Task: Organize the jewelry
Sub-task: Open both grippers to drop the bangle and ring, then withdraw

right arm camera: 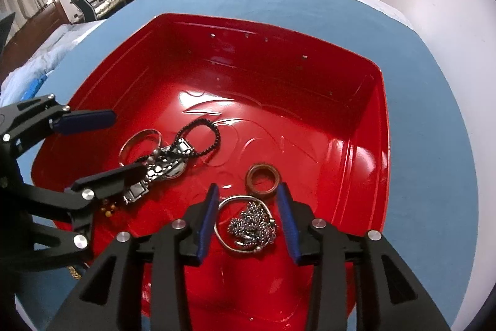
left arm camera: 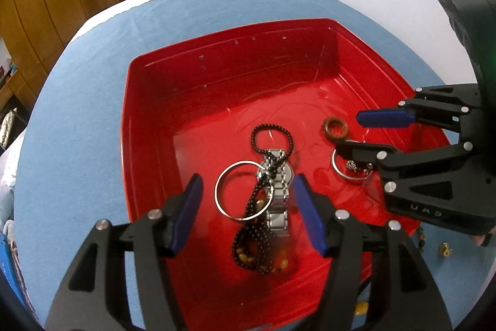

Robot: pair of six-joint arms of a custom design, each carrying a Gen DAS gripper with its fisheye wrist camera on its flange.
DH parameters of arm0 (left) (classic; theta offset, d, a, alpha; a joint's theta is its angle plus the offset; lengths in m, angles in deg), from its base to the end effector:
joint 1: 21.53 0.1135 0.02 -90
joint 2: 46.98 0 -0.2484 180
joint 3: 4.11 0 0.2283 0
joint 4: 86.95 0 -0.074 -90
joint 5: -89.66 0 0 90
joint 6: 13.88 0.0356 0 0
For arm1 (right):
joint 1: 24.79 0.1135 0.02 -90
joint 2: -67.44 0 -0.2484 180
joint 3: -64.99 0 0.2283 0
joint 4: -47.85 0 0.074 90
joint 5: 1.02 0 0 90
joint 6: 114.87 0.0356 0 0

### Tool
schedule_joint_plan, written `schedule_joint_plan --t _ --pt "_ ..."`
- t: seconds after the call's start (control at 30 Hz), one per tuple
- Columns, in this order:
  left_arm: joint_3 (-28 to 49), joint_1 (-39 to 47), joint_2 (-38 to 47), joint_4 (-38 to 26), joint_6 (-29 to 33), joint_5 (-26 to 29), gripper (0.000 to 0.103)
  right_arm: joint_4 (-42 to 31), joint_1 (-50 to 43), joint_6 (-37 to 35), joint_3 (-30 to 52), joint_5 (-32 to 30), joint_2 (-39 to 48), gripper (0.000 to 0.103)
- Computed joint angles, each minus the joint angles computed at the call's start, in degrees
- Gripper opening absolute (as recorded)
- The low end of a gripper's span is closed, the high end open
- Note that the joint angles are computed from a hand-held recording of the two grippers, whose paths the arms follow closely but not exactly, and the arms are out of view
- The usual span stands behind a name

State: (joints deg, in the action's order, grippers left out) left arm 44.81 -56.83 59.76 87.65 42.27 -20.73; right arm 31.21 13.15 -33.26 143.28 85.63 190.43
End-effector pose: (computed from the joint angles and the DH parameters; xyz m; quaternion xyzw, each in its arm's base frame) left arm 0.2206 -0.1410 0.0623 -0.0289 0.9579 0.0124 0.2854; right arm 0.2906 0.2292 0.0651 -0.3876 0.8875 0.0905 0.2320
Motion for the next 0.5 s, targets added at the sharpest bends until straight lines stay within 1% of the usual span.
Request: schedule_joint_plan --t 0.07,0.13,0.27,0.33,0.43,0.5 --pt "-0.86 -0.19 -0.68 0.27 -0.45 -0.11 0.06 0.85 -0.22 0.01 -1.59 -0.19 -1.21 0.039" --pt "-2.26 -0.77 -1.96 0.6 -1.09 -0.47 0.06 1.71 -0.67 0.01 -3.38 -0.45 -2.65 0.042" --pt "-5.0 -2.8 -5.73 -0.26 -3.14 -2.11 0.061 2.89 -2.16 -0.33 -7.05 -1.6 -6.06 0.042" --pt "-6.32 -4.73 -8.29 -1.84 -4.63 -3.91 0.063 3.4 -2.37 -0.31 -8.88 -1.81 -7.96 0.042" --pt "-8.63 -8.36 -13.11 -4.8 -7.53 -6.36 0.064 5.08 -3.21 -0.49 -14.18 -2.9 -13.2 0.043" --pt "-9.97 -12.12 -16.68 -8.14 -10.86 -8.82 0.065 5.88 -3.74 -0.42 -17.53 -3.79 -16.8 0.043"
